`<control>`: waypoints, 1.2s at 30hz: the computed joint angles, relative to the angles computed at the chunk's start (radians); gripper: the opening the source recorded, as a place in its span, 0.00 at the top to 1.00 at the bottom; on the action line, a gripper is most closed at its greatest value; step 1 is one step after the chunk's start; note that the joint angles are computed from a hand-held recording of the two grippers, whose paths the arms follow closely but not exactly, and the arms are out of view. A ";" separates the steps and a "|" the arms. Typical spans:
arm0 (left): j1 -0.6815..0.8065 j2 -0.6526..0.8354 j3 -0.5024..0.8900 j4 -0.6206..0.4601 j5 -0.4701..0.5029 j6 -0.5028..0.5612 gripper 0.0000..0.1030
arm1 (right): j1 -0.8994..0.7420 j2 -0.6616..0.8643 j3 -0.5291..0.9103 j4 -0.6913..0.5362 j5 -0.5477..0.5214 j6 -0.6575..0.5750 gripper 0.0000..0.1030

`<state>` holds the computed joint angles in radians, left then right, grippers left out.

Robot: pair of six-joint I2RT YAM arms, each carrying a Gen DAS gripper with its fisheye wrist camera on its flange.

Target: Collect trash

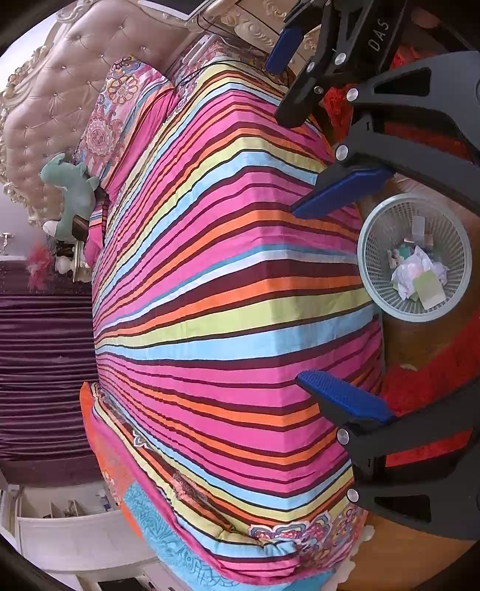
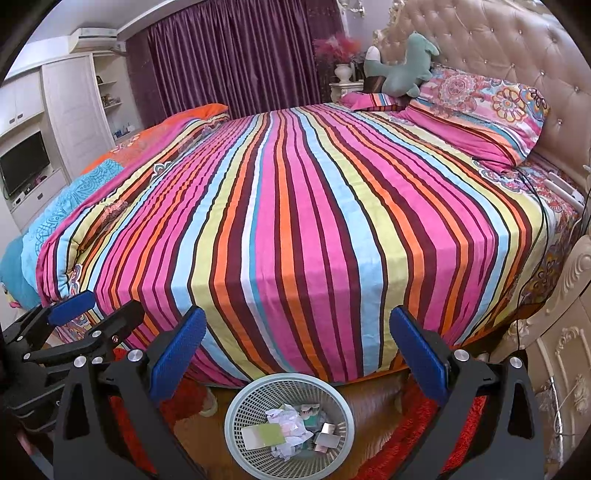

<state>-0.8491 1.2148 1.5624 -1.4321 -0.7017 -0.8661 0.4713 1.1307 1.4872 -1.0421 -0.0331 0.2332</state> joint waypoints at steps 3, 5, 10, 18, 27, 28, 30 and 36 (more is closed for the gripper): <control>-0.006 0.008 0.004 -0.015 -0.010 -0.011 0.19 | 0.000 0.000 -0.001 0.002 0.000 0.000 0.08; -0.007 0.024 0.017 -0.044 -0.026 -0.029 0.14 | 0.000 0.002 0.000 0.002 0.002 0.001 0.08; 0.004 0.012 0.009 -0.027 -0.012 -0.018 0.14 | -0.007 0.006 0.004 0.001 -0.007 0.001 0.08; 0.008 0.014 0.009 -0.027 -0.009 -0.017 0.14 | -0.003 0.009 0.007 -0.001 -0.002 0.001 0.08; 0.009 0.012 0.001 -0.021 0.001 -0.021 0.14 | 0.005 0.006 0.001 0.002 0.006 0.003 0.08; 0.009 0.013 0.000 -0.022 0.000 -0.021 0.14 | 0.006 0.006 0.000 0.002 0.007 0.004 0.08; 0.005 0.015 0.001 -0.026 -0.004 -0.025 0.14 | 0.005 0.003 -0.004 0.004 0.006 0.005 0.08; 0.005 0.017 0.006 -0.029 -0.003 -0.026 0.14 | 0.004 0.002 -0.007 0.005 0.004 0.005 0.08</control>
<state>-0.8444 1.2322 1.5680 -1.4608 -0.7042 -0.8924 0.4750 1.1323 1.4804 -1.0373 -0.0287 0.2383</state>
